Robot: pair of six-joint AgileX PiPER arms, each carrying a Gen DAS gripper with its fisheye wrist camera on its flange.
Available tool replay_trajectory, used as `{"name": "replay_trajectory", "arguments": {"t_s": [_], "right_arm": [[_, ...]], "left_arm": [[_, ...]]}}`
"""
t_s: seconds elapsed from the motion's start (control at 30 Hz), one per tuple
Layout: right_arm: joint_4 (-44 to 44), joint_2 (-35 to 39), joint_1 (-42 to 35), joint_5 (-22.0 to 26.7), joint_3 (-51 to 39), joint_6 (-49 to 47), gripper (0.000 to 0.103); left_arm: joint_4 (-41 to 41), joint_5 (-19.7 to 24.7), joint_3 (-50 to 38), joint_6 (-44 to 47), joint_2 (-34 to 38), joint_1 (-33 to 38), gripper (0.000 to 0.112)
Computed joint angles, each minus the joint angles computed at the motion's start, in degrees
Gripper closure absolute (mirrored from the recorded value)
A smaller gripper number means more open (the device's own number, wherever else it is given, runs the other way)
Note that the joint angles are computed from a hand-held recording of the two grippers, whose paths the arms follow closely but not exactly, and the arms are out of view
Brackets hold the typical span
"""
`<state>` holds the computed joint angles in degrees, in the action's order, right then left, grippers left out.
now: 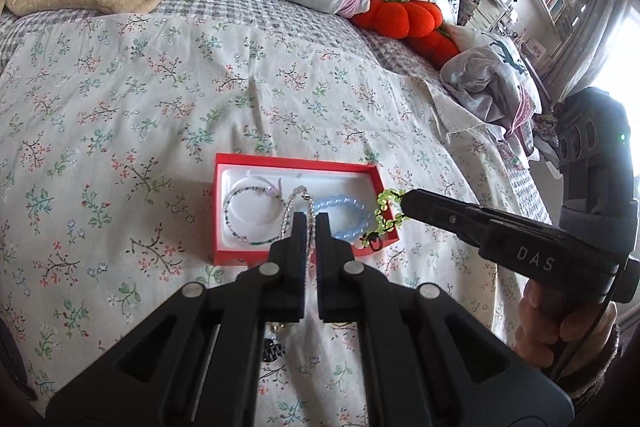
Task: Organize jewelry
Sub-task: 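Carry both held bracelets over the red box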
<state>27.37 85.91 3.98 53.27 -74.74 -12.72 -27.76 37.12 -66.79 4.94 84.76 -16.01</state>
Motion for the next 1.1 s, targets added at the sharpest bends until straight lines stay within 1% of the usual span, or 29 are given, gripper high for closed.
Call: {"name": "replay_trajectory", "arguments": {"t_s": [0.13,0.23,0.3,0.33,0.53,0.7,0.83,0.93,1.0,1.1], "right_arm": [[-0.2,0.9,-1.1,-0.2,-1.3,0.0,0.097],[-0.3,1.4,-1.7,-0.6,-1.5,-0.2,0.097],[-0.6,1.7,-1.9,-1.0,-1.5,-0.1,0.097],[-0.6,1.9,-2.1,-1.2,-1.5,-0.3,0.097],[-1.2,3.0,-2.4,-1.8,-1.5,-0.4,0.097],[-1.8,3.4,-1.6,-3.1,-1.3,-0.2,0.097],[-1.9,3.9,-0.7,-3.8,-1.5,0.3,0.097],[-1.8,4.4,0.2,-4.2,-2.1,1.0,0.097],[-1.7,4.7,0.9,-4.4,-2.6,1.5,0.097],[-1.1,5.2,2.2,-4.6,-3.5,1.7,0.097]], "left_arm": [[-7.7,-1.1,-1.4,5.0,2.4,-0.1,0.107],[-14.2,-1.0,-2.4,9.9,4.8,0.4,0.107],[-16.5,-0.6,-3.1,11.2,6.6,0.8,0.107],[-16.3,-0.3,-3.5,10.9,7.5,0.9,0.107],[-3.4,-0.4,-5.1,-0.9,10.8,0.6,0.107],[4.0,0.0,-4.9,-6.9,11.6,0.9,0.107],[8.0,-0.3,-4.5,-10.2,11.5,0.4,0.107],[8.2,0.1,-4.5,-10.7,10.9,0.7,0.106],[10.1,0.3,-4.3,-12.2,9.8,0.5,0.096],[14.4,0.6,-3.8,-15.4,8.5,0.0,0.087]]}}
